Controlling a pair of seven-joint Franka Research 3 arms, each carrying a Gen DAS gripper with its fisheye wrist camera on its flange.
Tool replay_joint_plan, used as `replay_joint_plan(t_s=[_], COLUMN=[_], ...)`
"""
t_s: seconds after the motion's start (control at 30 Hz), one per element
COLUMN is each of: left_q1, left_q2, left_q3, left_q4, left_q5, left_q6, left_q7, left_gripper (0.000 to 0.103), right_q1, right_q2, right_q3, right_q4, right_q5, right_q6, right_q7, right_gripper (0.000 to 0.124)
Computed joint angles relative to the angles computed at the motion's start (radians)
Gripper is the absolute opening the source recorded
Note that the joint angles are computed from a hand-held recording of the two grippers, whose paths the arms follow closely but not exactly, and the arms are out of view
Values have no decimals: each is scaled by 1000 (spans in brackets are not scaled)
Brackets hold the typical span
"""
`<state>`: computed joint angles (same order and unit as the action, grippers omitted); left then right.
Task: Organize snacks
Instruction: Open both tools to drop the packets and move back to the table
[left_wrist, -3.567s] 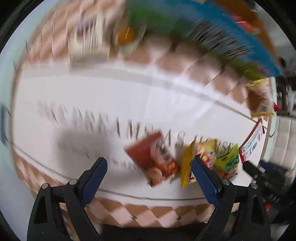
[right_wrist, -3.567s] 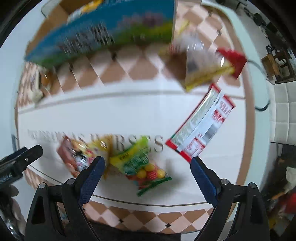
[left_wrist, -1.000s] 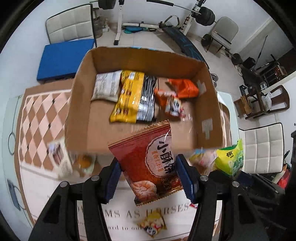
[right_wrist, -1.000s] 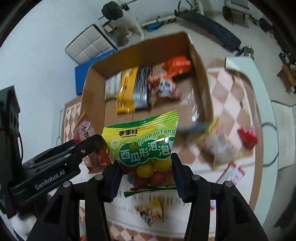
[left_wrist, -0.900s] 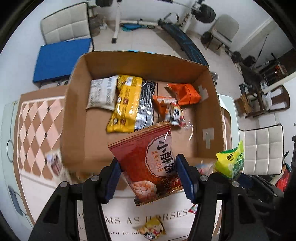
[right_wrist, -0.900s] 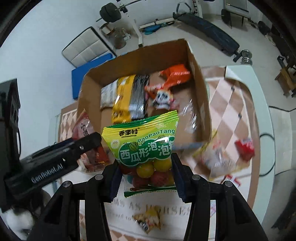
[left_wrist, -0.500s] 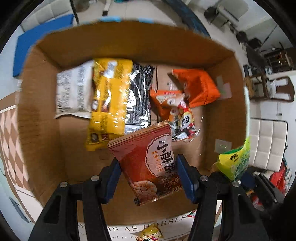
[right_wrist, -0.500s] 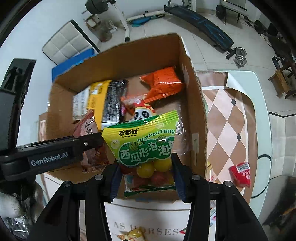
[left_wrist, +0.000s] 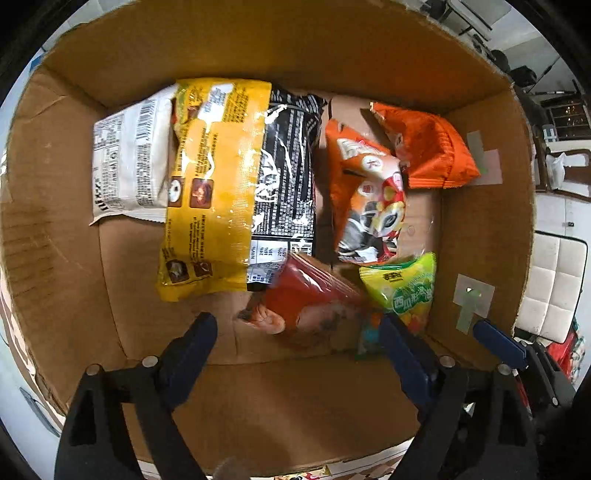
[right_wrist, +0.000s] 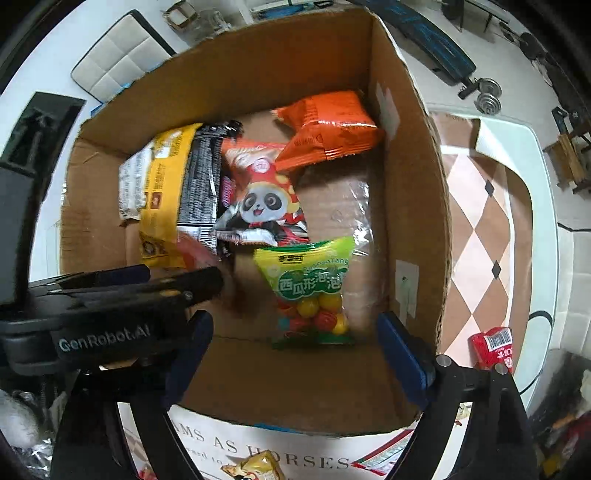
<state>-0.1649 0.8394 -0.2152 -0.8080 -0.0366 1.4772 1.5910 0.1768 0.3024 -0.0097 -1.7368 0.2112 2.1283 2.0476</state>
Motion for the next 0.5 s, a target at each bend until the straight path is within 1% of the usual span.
replay_joint_plan(t_s=[0.1, 0.17, 0.23, 0.37, 0.5], left_q1=[11, 20, 32, 51, 67], left_q2=[-26, -62, -107, -265, -384], left_q3=[-5, -7, -10, -7, -5], left_q4=[-25, -64, -124, -332, -483], left_q5=[-12, -17, -26, -15, -17], left_q6=[22, 51, 102, 289, 423], left_q7=[1, 7, 17, 53, 71], left_gripper=[90, 90, 90, 90, 90], right_q1=[4, 10, 14, 24, 43], right_q2=[-2, -3, -11, -39, -92], right_q3=[-1, -3, -2, 0, 1], right_q4=[9, 14, 11, -5, -45], right_q5=[-12, -29, -36, -61, -115], right_q6=[0, 0, 8, 32, 76], right_q7=[3, 10, 14, 19, 42], right_gripper=[92, 92, 93, 95, 96])
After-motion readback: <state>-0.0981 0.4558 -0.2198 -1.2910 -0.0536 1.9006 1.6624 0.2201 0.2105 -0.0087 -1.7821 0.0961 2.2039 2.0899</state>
